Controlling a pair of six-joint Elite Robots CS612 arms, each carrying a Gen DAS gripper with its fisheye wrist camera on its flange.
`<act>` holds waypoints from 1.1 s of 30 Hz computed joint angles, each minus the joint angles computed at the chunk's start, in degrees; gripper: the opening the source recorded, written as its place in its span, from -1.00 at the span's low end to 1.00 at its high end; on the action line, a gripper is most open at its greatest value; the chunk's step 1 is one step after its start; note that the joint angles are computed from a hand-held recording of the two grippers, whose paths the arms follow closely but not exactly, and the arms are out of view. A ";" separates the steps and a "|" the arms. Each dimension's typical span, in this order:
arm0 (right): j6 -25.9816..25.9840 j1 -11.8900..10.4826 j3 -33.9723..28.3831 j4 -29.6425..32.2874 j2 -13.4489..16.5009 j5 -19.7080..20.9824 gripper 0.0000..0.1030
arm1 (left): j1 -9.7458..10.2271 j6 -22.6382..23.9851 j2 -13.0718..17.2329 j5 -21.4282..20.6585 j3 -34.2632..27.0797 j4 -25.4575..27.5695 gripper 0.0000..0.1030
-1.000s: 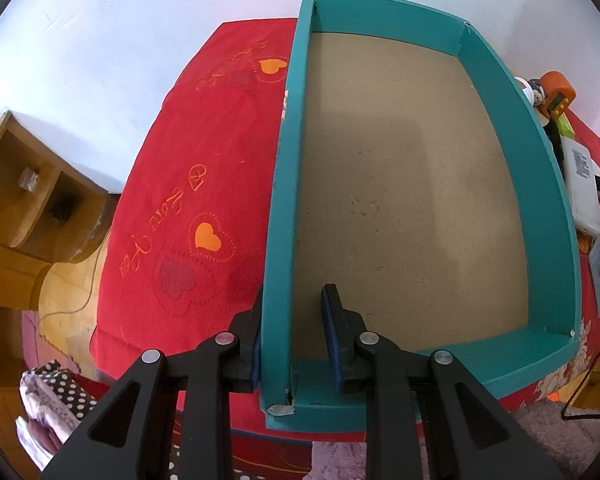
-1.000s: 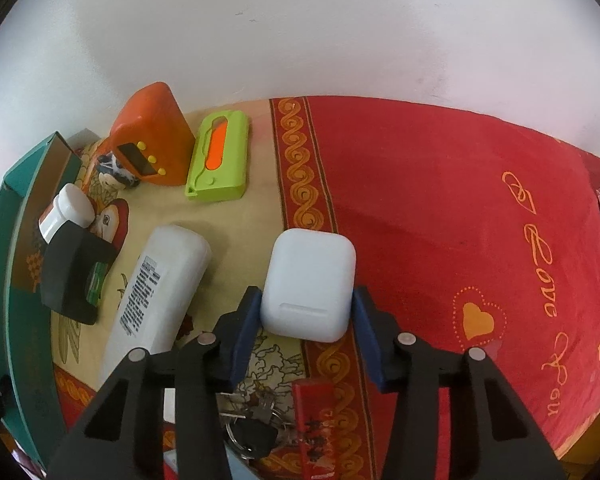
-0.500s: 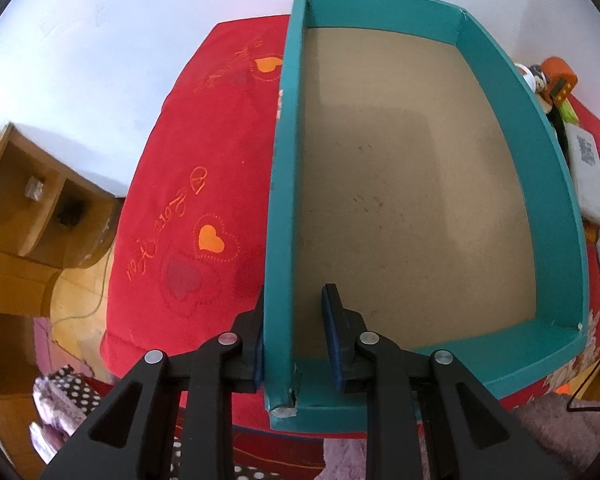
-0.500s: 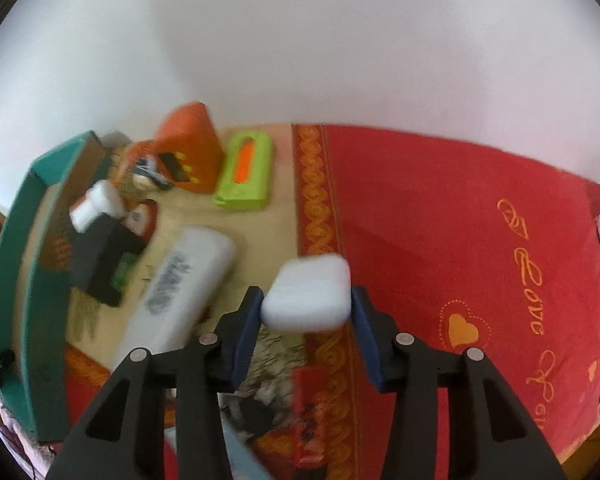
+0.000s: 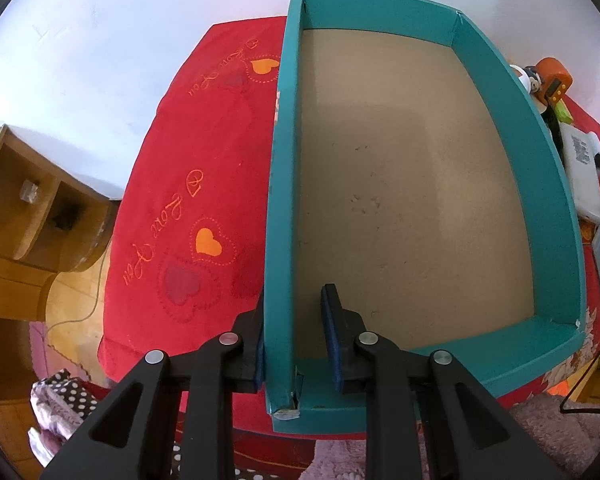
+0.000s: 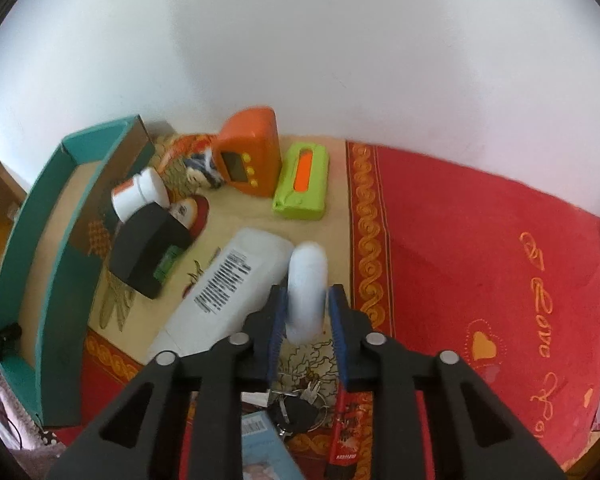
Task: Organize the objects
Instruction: 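Lift the white earbud case with the right tool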
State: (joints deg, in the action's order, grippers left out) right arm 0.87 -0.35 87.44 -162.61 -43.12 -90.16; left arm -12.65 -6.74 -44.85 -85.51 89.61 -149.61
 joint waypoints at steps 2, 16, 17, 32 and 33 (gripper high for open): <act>-0.18 0.07 -0.87 1.51 0.84 -0.90 -0.27 | -0.05 -0.24 -0.04 -0.10 0.50 -0.54 -0.54; 4.39 -1.40 -1.17 0.05 1.97 2.07 -0.30 | 0.15 0.26 0.07 -0.08 0.74 -1.05 -0.54; 4.32 -1.47 -1.05 -0.04 1.84 2.28 -0.31 | -0.44 -0.24 -0.25 0.26 1.10 -1.08 -0.54; 2.28 -1.03 -0.64 -0.97 1.14 1.29 -0.62 | -0.80 -0.46 -0.50 0.45 1.70 -1.41 -0.54; 1.44 -1.15 -0.88 -0.32 1.34 1.92 -0.62 | -0.81 -0.42 -0.53 0.44 1.73 -1.42 -0.54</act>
State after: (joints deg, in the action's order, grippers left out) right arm 2.31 -1.50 86.55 -162.94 -41.79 -88.25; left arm -13.46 -7.16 -45.38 -85.07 91.35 -151.03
